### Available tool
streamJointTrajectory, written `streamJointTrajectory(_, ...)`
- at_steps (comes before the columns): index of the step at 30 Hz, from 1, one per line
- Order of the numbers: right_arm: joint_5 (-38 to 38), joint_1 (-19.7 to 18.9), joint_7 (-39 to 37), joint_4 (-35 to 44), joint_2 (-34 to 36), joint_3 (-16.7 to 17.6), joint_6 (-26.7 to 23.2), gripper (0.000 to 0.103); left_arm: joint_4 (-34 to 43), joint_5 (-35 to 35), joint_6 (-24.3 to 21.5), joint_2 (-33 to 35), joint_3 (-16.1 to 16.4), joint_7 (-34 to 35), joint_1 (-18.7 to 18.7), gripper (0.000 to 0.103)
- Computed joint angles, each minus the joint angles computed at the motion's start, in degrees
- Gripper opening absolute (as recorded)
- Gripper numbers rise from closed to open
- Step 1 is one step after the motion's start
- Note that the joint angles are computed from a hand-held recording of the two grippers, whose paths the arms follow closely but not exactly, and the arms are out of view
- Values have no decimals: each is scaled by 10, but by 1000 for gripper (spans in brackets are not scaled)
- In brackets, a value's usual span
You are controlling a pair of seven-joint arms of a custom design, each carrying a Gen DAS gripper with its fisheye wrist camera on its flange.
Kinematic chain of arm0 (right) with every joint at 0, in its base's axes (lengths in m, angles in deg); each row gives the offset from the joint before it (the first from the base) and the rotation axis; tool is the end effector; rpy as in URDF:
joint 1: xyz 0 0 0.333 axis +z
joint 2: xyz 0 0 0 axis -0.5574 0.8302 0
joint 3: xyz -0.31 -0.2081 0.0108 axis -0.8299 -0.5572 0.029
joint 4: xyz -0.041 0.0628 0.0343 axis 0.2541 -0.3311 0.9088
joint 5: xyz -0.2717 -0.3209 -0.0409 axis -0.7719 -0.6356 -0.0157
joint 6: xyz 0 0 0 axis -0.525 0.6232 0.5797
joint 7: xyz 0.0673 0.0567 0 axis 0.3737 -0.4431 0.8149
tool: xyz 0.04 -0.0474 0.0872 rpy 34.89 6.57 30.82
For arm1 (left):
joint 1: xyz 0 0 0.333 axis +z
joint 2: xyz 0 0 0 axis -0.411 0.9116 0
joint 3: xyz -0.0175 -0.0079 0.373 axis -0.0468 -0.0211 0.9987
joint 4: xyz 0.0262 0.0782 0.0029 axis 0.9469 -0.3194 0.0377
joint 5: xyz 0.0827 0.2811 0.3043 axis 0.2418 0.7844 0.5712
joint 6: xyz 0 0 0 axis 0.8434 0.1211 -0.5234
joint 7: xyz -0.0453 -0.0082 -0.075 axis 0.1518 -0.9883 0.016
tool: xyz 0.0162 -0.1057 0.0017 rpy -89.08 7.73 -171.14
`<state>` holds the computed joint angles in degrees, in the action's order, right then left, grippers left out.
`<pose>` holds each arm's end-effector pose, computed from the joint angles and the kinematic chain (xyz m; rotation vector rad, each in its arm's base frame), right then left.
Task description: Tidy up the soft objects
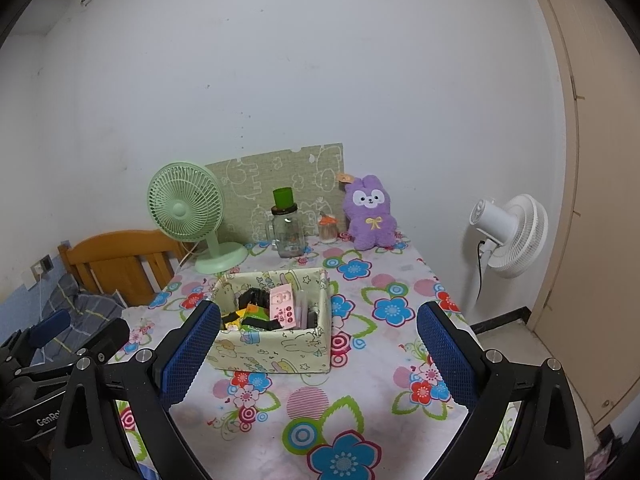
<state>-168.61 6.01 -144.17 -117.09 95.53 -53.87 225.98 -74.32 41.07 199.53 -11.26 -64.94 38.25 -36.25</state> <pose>0.4189 0.5028 0.5068 -1.4436 1.4675 -0.8899 0.4254 -0.2989 0.5325 -1.5630 1.5204 -0.9844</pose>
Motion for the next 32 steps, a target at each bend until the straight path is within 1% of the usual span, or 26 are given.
streamJointTrajectory(3, 0, -1, -1, 1, 1, 0, 6, 100, 0, 1, 2, 0, 1, -1, 0, 103)
streamJointTrajectory(32, 18, -2, -7, 10, 11, -8, 10, 100, 9, -1, 5, 15, 4, 3, -1, 103)
